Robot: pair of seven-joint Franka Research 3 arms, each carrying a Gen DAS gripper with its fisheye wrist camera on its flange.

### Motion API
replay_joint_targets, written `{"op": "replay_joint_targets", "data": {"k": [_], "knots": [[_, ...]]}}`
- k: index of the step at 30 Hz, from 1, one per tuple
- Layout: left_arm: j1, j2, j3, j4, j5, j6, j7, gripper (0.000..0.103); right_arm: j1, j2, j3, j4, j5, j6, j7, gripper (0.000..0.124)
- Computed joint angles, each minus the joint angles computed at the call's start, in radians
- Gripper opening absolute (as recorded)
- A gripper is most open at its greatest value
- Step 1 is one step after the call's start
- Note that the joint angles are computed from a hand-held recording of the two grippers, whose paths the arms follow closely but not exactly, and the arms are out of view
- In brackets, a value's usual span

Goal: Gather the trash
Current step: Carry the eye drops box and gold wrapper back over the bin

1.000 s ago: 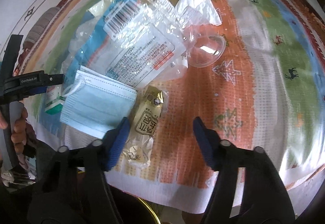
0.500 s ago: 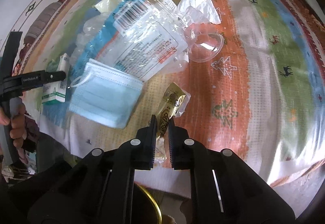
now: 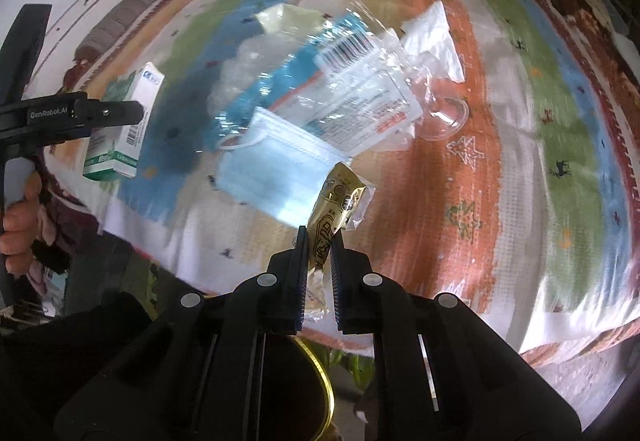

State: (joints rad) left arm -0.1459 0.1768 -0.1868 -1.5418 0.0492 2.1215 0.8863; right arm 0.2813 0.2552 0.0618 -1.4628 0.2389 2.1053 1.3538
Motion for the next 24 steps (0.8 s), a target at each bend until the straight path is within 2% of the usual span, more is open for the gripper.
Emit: {"op": "replay_joint_targets", "data": {"k": [10,18,24], "knots": [[-0.009,-0.136,-0.013,-0.113,-0.094,0.121,0.002,0.073,-0.009,-0.146,0.007,-0.138,0.078,0.05,-0.023,0.009],[-0.038,-0.222,-0.014,-0.222,-0.147,0.168,0.031,0.073,-0.009,-0.279,0.006,-0.28,0.105,0.115,-0.043,0.009],[-0.066,-0.299,-0.014,-0.31,-0.216,0.261,0.028,0.073,-0.005,-0.353,0.009,-0.358,0.115,0.156,-0.055,0.009]]}}
